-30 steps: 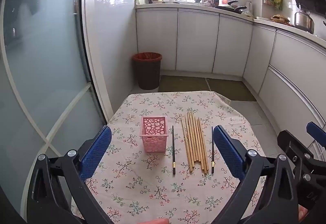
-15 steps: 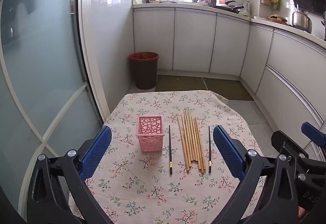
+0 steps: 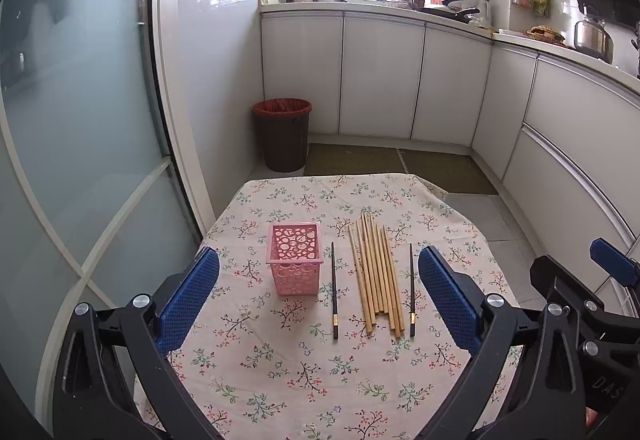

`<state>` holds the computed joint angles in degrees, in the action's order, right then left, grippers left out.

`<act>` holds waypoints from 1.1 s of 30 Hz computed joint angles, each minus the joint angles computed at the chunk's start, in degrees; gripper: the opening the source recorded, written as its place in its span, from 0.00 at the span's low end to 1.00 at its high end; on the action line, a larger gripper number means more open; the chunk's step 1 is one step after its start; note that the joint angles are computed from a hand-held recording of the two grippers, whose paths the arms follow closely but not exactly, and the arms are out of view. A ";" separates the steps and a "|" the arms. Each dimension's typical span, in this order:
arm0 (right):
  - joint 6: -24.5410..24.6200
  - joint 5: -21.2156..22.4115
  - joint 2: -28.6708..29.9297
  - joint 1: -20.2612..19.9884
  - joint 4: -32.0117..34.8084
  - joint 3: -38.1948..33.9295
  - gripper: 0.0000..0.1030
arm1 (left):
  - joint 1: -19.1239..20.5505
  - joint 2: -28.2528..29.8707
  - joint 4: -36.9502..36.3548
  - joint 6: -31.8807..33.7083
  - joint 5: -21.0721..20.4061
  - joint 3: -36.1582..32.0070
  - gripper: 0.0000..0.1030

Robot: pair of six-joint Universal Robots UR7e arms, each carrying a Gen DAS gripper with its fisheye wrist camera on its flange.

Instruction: Organize utensils

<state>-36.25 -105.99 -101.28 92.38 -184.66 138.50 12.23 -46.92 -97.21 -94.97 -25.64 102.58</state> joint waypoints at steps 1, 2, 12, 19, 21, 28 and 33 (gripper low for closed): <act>0.01 -0.03 0.03 0.01 -0.06 0.01 0.93 | 0.03 -0.04 -0.19 0.18 -0.05 0.06 0.93; 0.04 -0.07 0.05 0.04 -0.02 -0.03 0.93 | 0.07 0.01 -0.25 0.24 -0.10 0.02 0.93; 0.05 0.18 0.85 -0.29 -0.59 0.31 0.93 | 0.13 0.06 -0.75 0.54 -0.22 0.10 0.93; 0.15 0.19 0.73 -0.27 -0.21 0.17 0.93 | 0.14 0.00 -1.09 0.70 -0.26 0.36 0.93; 0.18 0.08 0.87 -0.19 -0.44 0.26 0.93 | 0.14 0.03 -1.00 0.65 -0.28 0.31 0.93; 0.15 0.21 0.90 -0.34 -0.29 0.17 0.93 | 0.20 0.06 -1.72 0.94 -0.45 0.54 0.93; 0.29 0.43 1.00 -0.53 -0.58 0.40 0.93 | 0.23 0.41 -2.49 1.66 -0.61 0.50 0.93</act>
